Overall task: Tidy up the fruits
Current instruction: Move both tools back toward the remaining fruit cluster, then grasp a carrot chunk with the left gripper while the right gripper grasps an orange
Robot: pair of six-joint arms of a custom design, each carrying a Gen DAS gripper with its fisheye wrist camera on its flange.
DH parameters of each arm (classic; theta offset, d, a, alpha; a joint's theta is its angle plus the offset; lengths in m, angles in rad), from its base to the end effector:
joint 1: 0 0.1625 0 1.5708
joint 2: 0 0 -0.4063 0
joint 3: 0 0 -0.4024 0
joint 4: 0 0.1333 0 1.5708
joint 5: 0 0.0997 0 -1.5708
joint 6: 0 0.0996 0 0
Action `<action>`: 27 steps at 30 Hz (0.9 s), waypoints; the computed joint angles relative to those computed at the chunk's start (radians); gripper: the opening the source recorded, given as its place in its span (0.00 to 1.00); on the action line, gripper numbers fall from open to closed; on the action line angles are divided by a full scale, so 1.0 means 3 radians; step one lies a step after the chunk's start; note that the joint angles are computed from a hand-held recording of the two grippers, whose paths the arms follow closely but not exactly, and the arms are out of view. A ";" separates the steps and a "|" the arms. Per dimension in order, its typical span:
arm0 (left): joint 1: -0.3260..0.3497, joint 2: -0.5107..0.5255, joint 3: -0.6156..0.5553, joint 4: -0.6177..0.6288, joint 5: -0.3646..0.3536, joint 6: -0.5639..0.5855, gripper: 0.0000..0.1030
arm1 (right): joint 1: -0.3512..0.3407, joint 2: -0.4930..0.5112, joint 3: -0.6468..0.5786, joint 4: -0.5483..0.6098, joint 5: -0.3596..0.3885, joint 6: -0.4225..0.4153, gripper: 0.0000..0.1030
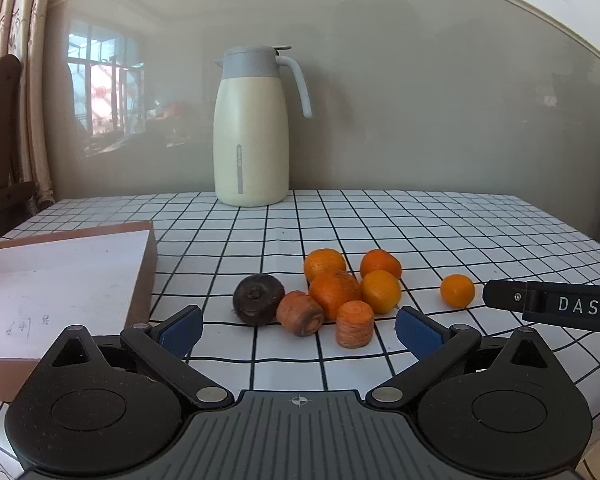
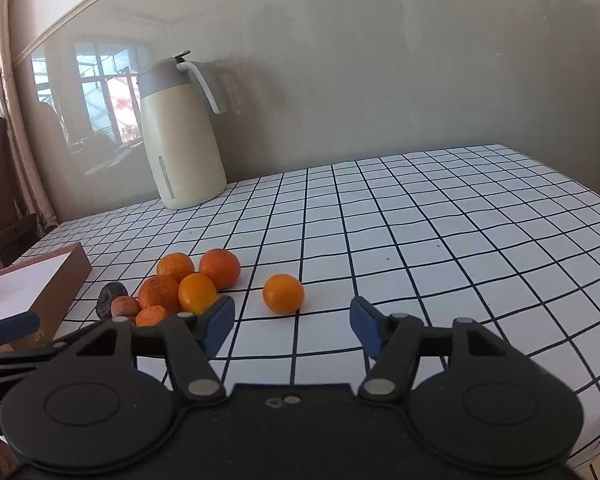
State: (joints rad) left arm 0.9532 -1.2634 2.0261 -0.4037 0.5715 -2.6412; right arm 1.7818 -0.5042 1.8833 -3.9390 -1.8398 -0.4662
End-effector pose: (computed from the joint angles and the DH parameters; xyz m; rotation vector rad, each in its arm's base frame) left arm -0.0716 -0.4757 0.1595 0.3893 1.9463 -1.3434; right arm 0.2233 -0.5325 -0.0057 0.6502 -2.3885 1.2780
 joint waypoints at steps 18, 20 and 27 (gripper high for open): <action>0.0097 0.0622 -0.0582 0.0557 0.0062 -0.0518 0.44 | -0.0112 -0.0132 -0.0009 0.0272 0.0088 -0.0057 0.48; 0.0129 0.0670 -0.0651 0.0592 0.0061 -0.0567 0.44 | -0.0123 -0.0135 -0.0015 0.0284 0.0103 -0.0052 0.48; 0.0168 0.0697 -0.0682 0.0488 0.0034 -0.0499 0.28 | -0.0117 -0.0081 -0.0168 0.0488 0.0155 -0.0053 0.46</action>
State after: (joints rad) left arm 1.0036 -1.0543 1.8214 -0.2573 0.5816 -2.7908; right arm 1.7467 -0.5283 1.8327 -3.7927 -1.7934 -0.4821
